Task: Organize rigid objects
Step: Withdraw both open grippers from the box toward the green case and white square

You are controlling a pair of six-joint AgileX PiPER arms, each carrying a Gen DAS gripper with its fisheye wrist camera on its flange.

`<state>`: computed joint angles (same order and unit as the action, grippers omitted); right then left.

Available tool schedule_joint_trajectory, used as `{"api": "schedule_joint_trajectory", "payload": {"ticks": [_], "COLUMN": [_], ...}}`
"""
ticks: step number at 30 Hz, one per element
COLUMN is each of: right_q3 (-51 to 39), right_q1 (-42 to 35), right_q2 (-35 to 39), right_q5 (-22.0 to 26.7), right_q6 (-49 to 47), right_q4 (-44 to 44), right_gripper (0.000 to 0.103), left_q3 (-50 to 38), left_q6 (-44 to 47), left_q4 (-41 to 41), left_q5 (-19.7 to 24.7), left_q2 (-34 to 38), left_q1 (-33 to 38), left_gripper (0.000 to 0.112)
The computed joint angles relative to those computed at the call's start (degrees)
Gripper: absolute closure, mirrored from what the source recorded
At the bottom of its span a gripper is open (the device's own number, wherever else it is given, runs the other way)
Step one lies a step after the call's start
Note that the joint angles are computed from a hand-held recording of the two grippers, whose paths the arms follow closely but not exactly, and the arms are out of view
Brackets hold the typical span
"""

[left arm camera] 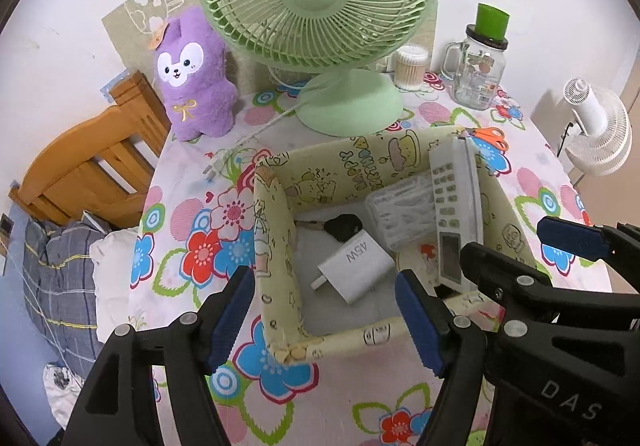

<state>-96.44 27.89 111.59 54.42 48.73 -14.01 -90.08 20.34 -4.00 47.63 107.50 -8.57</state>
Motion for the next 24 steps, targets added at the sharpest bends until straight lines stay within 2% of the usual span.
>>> {"api": "schedule_joint_trajectory", "payload": {"ticks": [20,24], "right_q3": [8.4,10.2], "right_q1": [6.4,8.0], "right_q2": [-7.4,-8.6], "right_q5": [0.6,1.2], "right_q6": [9.8,12.7], "right_q4": [-5.7,-7.6], "right_gripper": [0.029,0.026], "left_q3": [10.1,12.1], "left_q6": [6.8,8.5], "left_q4": [-4.8,-5.8], "left_q5": [-1.3,-1.6], "left_q2": [-8.5,-10.1], "left_q1": [2.2,2.6], "left_gripper": [0.033,0.032]}}
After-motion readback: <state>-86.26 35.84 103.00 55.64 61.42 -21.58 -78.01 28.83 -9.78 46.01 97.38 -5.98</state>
